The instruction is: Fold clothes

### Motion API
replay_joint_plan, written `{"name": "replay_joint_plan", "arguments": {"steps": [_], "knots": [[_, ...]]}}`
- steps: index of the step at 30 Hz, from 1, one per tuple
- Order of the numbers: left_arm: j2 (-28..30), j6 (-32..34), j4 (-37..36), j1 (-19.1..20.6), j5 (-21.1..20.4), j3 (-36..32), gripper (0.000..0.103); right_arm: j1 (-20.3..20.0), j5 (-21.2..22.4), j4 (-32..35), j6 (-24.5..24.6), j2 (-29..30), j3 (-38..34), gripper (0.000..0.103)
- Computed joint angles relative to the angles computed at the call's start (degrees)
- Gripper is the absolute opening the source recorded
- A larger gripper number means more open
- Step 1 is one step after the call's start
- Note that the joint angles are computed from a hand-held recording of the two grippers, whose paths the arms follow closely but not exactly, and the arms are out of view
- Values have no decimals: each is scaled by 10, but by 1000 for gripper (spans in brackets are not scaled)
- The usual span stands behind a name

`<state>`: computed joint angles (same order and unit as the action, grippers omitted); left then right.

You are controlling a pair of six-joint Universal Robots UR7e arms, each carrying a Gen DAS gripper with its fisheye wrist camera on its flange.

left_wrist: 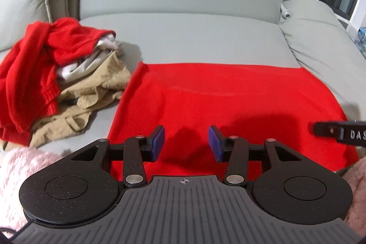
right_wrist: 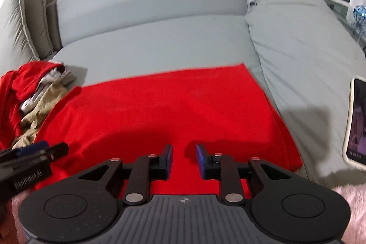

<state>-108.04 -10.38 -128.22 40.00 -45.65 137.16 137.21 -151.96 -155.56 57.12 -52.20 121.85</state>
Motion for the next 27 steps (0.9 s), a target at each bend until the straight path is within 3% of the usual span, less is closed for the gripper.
{"name": "replay_joint_plan", "arguments": {"steps": [4, 7, 12, 14, 18, 21, 23, 27], "knots": [[20, 12, 23, 12, -7, -1, 48, -14, 11, -70, -80, 19, 14, 25], [23, 10, 49, 8, -2, -5, 48, -18, 26, -86, -68, 20, 33, 25], [19, -33, 163, -9, 6, -28, 49, -11, 69, 39, 21, -21, 30, 30], [23, -73, 254, -10, -9, -57, 51, -14, 111, 79, 86, -45, 36, 41], [15, -125, 325, 4, -40, -83, 51, -18, 155, 55, 153, -79, 67, 45], [-15, -131, 301, -2, -35, -74, 51, -10, 136, 4, 173, -100, 97, 47], [-39, -110, 249, -8, -33, -58, 53, -3, 98, -58, 172, -115, 124, 51], [-51, -99, 199, -4, -32, -46, 54, -6, 42, -81, 172, -145, 151, 62]]}}
